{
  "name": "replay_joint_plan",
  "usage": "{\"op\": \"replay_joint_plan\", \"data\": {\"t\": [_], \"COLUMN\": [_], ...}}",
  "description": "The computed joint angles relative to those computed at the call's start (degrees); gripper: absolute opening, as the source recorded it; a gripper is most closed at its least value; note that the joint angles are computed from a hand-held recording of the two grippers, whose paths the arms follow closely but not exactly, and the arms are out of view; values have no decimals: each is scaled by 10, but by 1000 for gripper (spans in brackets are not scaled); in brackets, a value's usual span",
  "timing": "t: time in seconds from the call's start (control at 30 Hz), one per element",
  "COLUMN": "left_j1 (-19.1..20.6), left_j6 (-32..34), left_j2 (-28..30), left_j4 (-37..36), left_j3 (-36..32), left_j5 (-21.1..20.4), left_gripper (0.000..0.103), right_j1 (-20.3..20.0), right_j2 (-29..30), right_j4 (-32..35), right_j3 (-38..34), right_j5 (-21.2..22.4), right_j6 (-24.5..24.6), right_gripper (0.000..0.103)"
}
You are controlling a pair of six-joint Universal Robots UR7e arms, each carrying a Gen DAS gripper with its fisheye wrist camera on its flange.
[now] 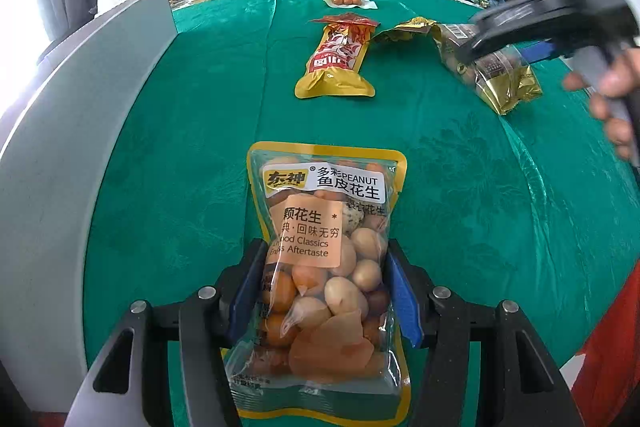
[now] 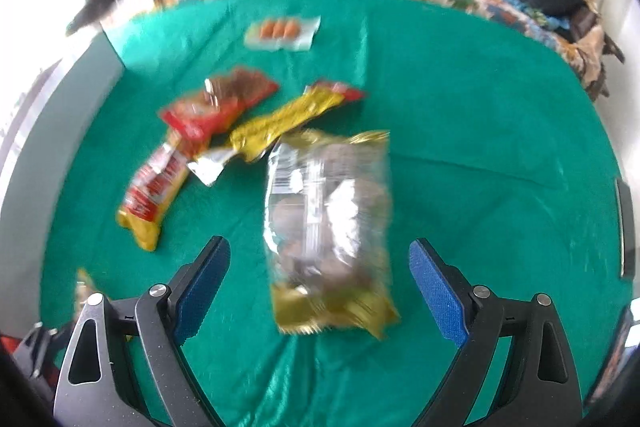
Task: Organize snacks
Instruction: 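Grasp the gold-and-clear bag of round snacks with the right tool while the left tool holds the peanut bag, then carry the peanut bag and gold bag into the white box and open both tools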
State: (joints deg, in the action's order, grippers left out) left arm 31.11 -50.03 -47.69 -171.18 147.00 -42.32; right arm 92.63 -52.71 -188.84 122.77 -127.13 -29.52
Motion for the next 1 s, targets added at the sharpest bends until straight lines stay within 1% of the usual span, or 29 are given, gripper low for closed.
{"op": "replay_joint_plan", "data": {"t": [0.03,0.07,0.1,0.13,0.17,0.2,0.23,0.27,0.33,0.4,0.47,0.57,0.63,0.83,0.93,1.0], "left_j1": [0,0,0,0,0,-1,0,1,2,4,6,7,5,-9,-17,-26], "left_j6": [-1,-1,0,1,1,1,1,0,-3,-12,-19,-25,-30,-36,-39,-44], "left_j2": [-1,-2,-3,-3,-3,-2,-2,-2,-6,-15,-21,-26,-29,-38,-44,-51], "left_j4": [2,2,2,0,-3,-5,-6,-7,-12,-31,-43,-61,-63,-74,-74,-70], "left_j3": [0,1,2,2,3,4,4,4,7,16,22,31,34,44,47,51], "left_j5": [-1,-1,-2,-3,-3,-2,-2,-2,-6,-17,-23,-29,-28,-20,-16,-13], "left_gripper": [57,57,57,57,57,57,57,57,57,57,56,56,56,56,56,56], "right_j1": [6,10,9,8,6,4,-3,-7,-12,-23,-43,-77,-99,-148,-159,-156], "right_j2": [23,47,56,58,52,45,24,10,-16,-51,-99,-159,-190,-238,-249,-250], "right_j4": [8,5,-7,-28,-45,-53,-36,-25,-28,-33,-23,-15,-14,-21,-14,-16], "right_j3": [-17,-33,-35,-30,-20,-11,4,14,41,76,112,160,186,236,246,250], "right_j5": [-34,-65,-72,-68,-59,-56,-31,-20,-6,29,85,171,213,283,309,311], "right_j6": [4,3,-2,-7,-8,-4,11,20,19,25,43,57,65,82,95,96], "right_gripper": [93,90,90,87,67,64,62,61,60,60,60,60,60,60,60,60]}}
